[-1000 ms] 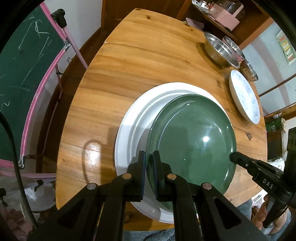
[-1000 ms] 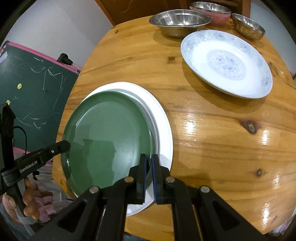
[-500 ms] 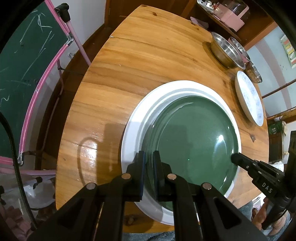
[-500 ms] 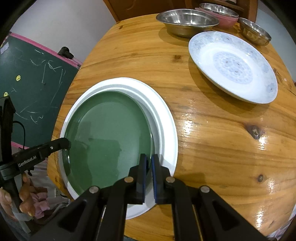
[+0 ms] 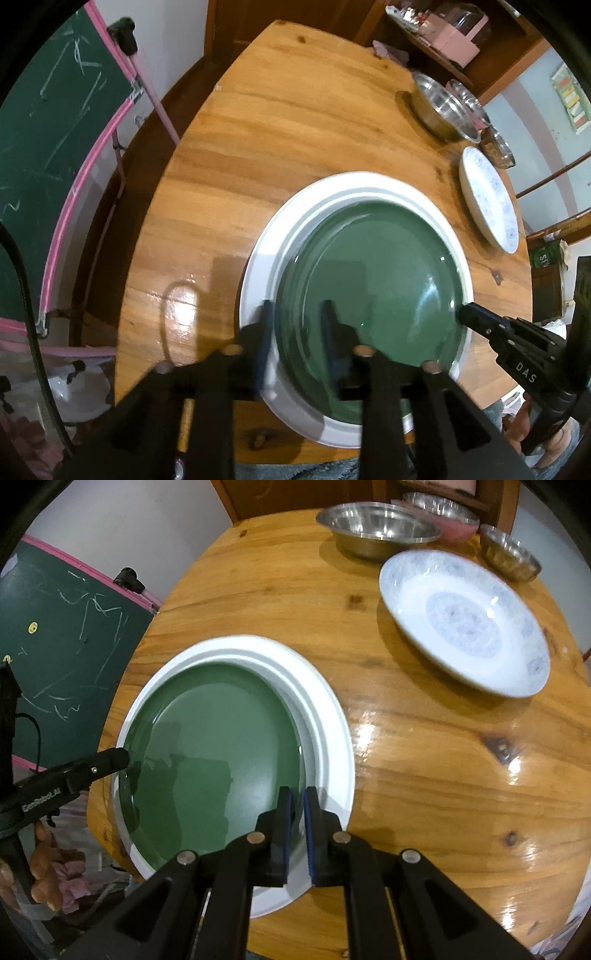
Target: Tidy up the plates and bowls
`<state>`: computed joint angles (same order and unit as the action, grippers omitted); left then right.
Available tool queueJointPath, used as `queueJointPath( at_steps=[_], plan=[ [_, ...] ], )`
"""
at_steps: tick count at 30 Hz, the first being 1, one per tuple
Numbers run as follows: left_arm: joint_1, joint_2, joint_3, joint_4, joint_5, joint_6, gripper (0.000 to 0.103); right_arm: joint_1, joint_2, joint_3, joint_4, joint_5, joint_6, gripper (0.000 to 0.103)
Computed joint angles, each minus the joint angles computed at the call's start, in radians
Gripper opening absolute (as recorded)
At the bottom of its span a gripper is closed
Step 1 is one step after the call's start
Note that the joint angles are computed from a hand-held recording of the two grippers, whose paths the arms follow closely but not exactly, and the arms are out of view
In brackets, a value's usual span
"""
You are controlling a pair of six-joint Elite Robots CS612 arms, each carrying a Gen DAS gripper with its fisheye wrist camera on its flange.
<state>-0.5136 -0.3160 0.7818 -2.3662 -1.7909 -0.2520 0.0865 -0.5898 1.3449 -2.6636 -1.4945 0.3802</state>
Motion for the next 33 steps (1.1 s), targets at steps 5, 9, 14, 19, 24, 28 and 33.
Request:
queueJointPath(
  at_steps=[5,9,14,19,24,28,33],
  plan=[
    [-0.004,-0.030,0.041,-0.080,0.021,-0.005,0.059,0.005,-0.012,0.013,-0.048,-0.029,-0.015,0.007],
    [-0.006,-0.047,0.064,-0.112,0.020,-0.002,0.060,0.006,-0.018,0.020,-0.060,-0.029,-0.019,0.007],
    [-0.009,-0.071,0.105,-0.165,0.011,0.001,0.060,0.006,-0.030,0.038,-0.081,-0.029,-0.017,0.007],
    [-0.018,-0.094,0.141,-0.219,0.029,0.012,0.060,0.005,-0.050,0.068,-0.128,-0.041,-0.026,0.007],
    [-0.032,-0.125,0.179,-0.299,0.067,0.018,0.065,0.000,-0.081,0.105,-0.188,-0.053,-0.031,0.007],
    [-0.042,-0.149,0.196,-0.358,0.081,0.025,0.065,-0.006,-0.117,0.148,-0.254,-0.064,-0.032,0.007],
    [-0.052,-0.175,0.191,-0.348,0.066,0.040,0.087,-0.011,-0.160,0.191,-0.320,-0.092,-0.040,0.007]
  ],
)
